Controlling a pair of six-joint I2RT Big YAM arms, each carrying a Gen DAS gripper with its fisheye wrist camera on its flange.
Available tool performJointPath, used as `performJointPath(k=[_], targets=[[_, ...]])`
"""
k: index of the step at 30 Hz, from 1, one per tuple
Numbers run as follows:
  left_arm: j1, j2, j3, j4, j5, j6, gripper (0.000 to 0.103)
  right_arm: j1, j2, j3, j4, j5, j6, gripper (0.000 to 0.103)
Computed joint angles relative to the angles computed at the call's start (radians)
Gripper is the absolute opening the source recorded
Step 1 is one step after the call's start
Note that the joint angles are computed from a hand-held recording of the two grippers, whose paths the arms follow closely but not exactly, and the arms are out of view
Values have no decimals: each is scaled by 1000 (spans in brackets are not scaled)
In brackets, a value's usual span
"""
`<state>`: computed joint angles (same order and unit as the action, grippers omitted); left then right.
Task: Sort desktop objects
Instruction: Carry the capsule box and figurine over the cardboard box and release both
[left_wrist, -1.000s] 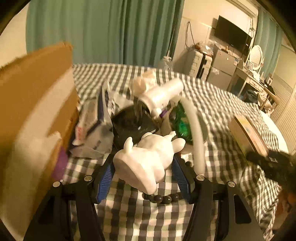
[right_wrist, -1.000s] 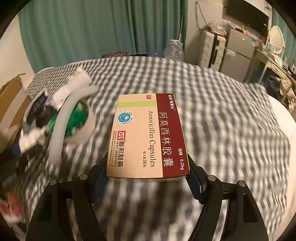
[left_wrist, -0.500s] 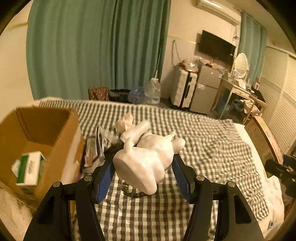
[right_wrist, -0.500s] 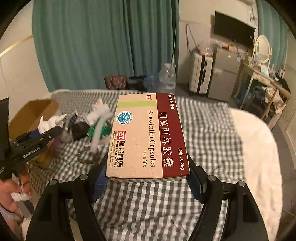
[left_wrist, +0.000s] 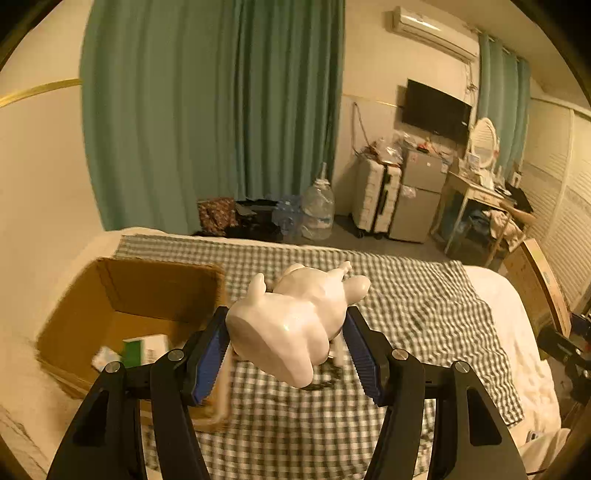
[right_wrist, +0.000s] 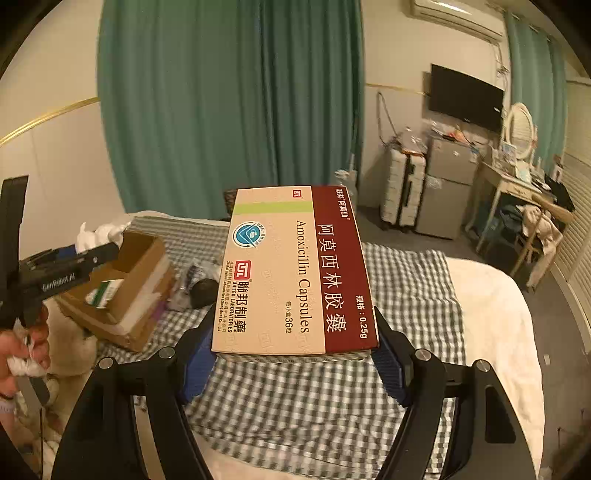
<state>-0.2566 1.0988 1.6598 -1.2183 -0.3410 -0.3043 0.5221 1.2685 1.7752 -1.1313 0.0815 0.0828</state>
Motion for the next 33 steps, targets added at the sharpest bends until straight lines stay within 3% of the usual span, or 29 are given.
performJointPath(k=[5,16,22,29,31,33], targets=[[106,-36,-15,7,22,59,63,87,45,66,-12,30,-16,74],[498,-58,-121,75,199,144,63,270,288,311,-46,7,-45,74],[608,-43,-208,131,254,173,63,323,464,479,-98,-40,-52,74],[660,-37,-288,164,299,190,64,346,671,695,-193,-135,-2,74],[659,-40,-300,169,290,201,68,354,733,775,-218,-153,9,74],[655,-46,-307,171,272,200,95,358,762,805,-211,-174,21,75]])
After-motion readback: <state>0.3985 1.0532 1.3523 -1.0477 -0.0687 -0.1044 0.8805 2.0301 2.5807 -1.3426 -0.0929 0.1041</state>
